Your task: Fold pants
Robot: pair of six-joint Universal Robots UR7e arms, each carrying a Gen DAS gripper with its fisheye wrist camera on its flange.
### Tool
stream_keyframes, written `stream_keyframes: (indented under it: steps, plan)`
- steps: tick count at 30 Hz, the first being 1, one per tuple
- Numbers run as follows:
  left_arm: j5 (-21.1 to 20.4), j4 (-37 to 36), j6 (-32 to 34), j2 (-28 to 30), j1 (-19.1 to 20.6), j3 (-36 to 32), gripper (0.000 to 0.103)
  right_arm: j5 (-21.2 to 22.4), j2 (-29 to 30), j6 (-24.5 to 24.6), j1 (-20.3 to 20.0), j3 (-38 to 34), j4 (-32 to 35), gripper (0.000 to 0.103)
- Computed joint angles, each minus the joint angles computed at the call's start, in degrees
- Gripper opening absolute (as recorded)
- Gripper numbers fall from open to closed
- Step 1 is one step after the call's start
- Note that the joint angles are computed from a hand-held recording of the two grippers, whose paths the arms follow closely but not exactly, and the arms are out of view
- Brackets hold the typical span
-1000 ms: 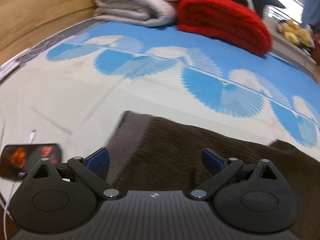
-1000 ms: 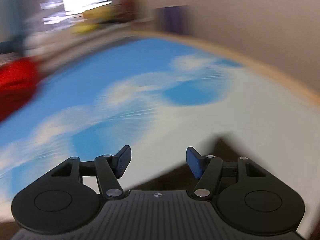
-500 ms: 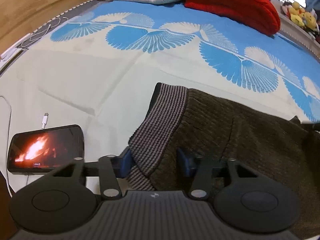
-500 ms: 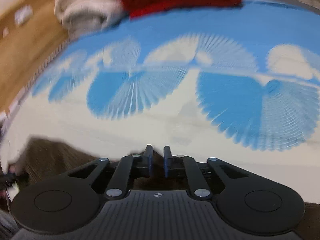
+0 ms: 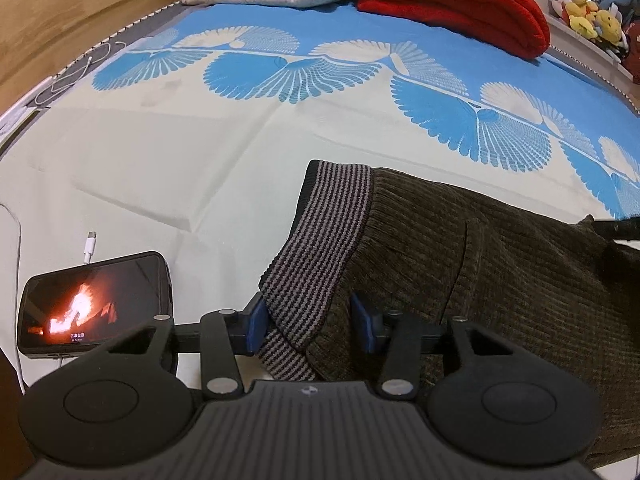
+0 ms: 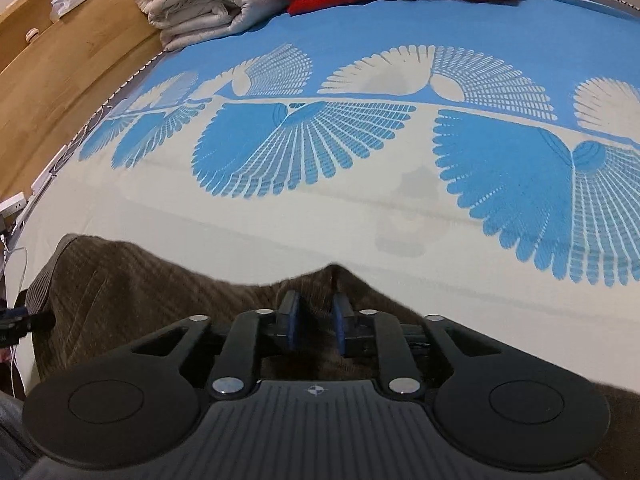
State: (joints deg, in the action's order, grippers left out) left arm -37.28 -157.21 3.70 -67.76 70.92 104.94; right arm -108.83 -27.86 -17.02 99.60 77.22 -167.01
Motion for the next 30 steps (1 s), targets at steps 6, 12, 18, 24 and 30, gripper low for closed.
stream_keyframes:
  steps: [6, 12, 18, 24, 30]
  plan:
    - [-0.1, 0.2, 0.3, 0.0, -0.1, -0.1, 0.048, 0.4, 0.9, 1.0, -0.6, -2.8, 3.4, 0.033]
    - [-1.5, 0.8, -0.7, -1.0, 0.2, -0.1, 0.039, 1.0, 0.3, -1.8, 0.4, -1.7, 1.0, 0.008]
    - [-1.6, 0.7, 0.4, -1.4, 0.1, 0.4, 0.038, -1.8, 3.8, 0.5, 0.3, -6.1, -3.2, 0.000]
    - [-2.3, 1.1, 0.1, -1.6, 0.4, 0.2, 0.038, -3.4, 3.4, 3.5, -0.4, -4.3, -10.3, 0.004]
    - [-1.6, 1.0, 0.2, -1.9, 0.0, 0.8, 0.038, 2.9, -3.5, -2.1, 1.4, 5.1, -4.6, 0.015]
